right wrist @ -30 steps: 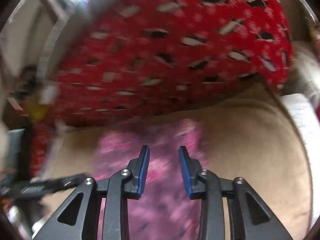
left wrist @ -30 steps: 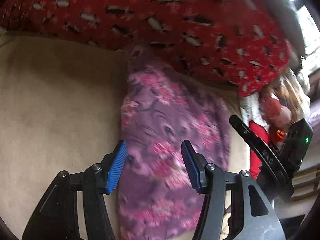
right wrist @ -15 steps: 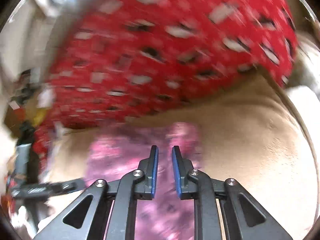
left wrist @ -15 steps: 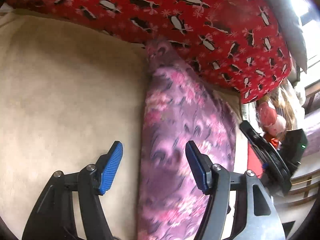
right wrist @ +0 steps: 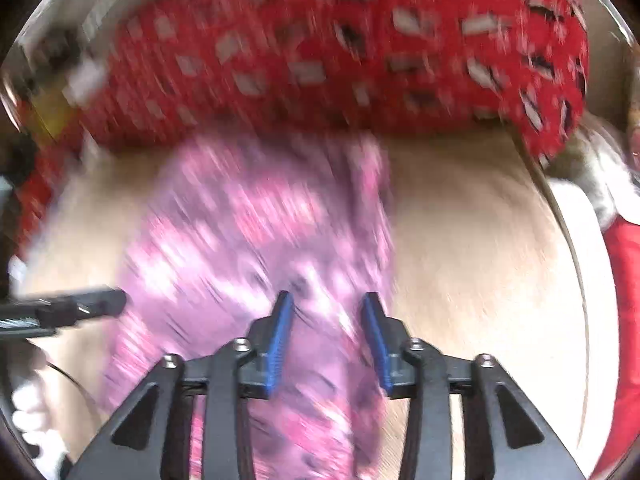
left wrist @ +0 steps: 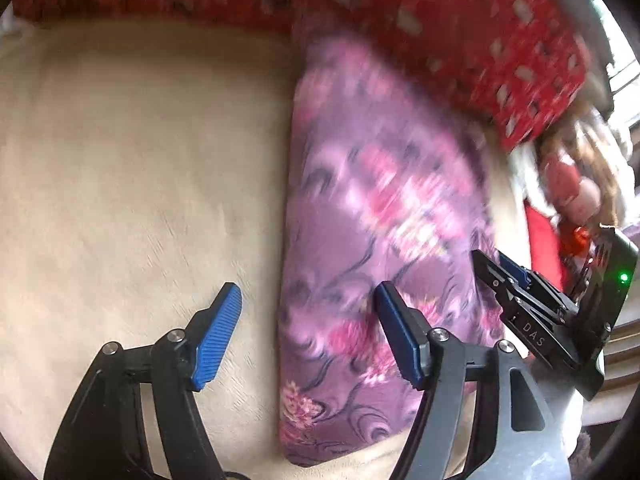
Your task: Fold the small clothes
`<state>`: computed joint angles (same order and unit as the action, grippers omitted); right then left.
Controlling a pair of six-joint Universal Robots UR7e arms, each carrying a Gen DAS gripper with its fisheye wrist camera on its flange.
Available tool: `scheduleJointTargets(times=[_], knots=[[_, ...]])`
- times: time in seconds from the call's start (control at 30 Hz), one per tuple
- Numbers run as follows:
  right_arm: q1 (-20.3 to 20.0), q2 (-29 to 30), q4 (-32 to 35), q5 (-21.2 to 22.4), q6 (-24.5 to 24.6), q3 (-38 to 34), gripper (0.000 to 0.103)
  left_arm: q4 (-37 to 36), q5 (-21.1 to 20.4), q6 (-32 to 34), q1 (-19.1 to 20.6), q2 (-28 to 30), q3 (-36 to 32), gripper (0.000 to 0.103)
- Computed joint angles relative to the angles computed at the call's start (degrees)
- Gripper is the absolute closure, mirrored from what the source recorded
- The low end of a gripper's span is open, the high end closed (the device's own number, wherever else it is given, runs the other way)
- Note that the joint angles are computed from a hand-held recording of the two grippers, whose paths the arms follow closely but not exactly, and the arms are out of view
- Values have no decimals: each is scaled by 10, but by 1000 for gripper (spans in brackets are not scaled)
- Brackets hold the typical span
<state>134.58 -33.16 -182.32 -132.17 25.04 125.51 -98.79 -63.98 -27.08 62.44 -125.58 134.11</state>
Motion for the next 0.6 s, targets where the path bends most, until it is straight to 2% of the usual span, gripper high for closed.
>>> scheduleJointTargets(times=[0.07, 0.13, 0.2, 0.23, 0.27, 0.3, 0.33, 0.37, 0.43, 0.5, 0.53, 0.6], knots=[[5, 10, -26, -8, 9, 2, 58, -4, 4, -4, -11, -17, 8, 33], [8, 3, -15, -11, 26, 9, 50, 6, -1, -11, -10, -14, 3, 32], [10, -4, 6, -29, 54, 18, 22, 0, -12, -9, -1, -9, 1, 32], [9, -13, 10, -31, 73, 33, 15, -3, -19, -8, 6, -8, 0, 33], [-2, -21, 18, -22, 104, 42, 0, -8, -31, -4, 16, -6, -4, 33], [-17, -31, 10, 1, 127, 58, 1, -5, -43, -3, 25, -10, -8, 33], [-38, -44, -22, 41, 137, 80, 0, -13, -64, 6, 42, -7, -13, 32], [-44, -51, -55, 58, 124, 95, 1, -30, -97, 23, 69, -2, -19, 32], [-37, -64, -94, 53, 116, 113, 8, -62, -164, 48, 124, 13, -29, 32], [-38, -67, -188, 60, 94, 139, 8, -98, -220, 55, 174, 38, -35, 32], [-47, -66, -223, 76, 85, 146, 7, -109, -231, 53, 186, 49, -36, 32], [-67, -56, -230, 97, 76, 143, 8, -120, -245, 49, 196, 64, -34, 32]])
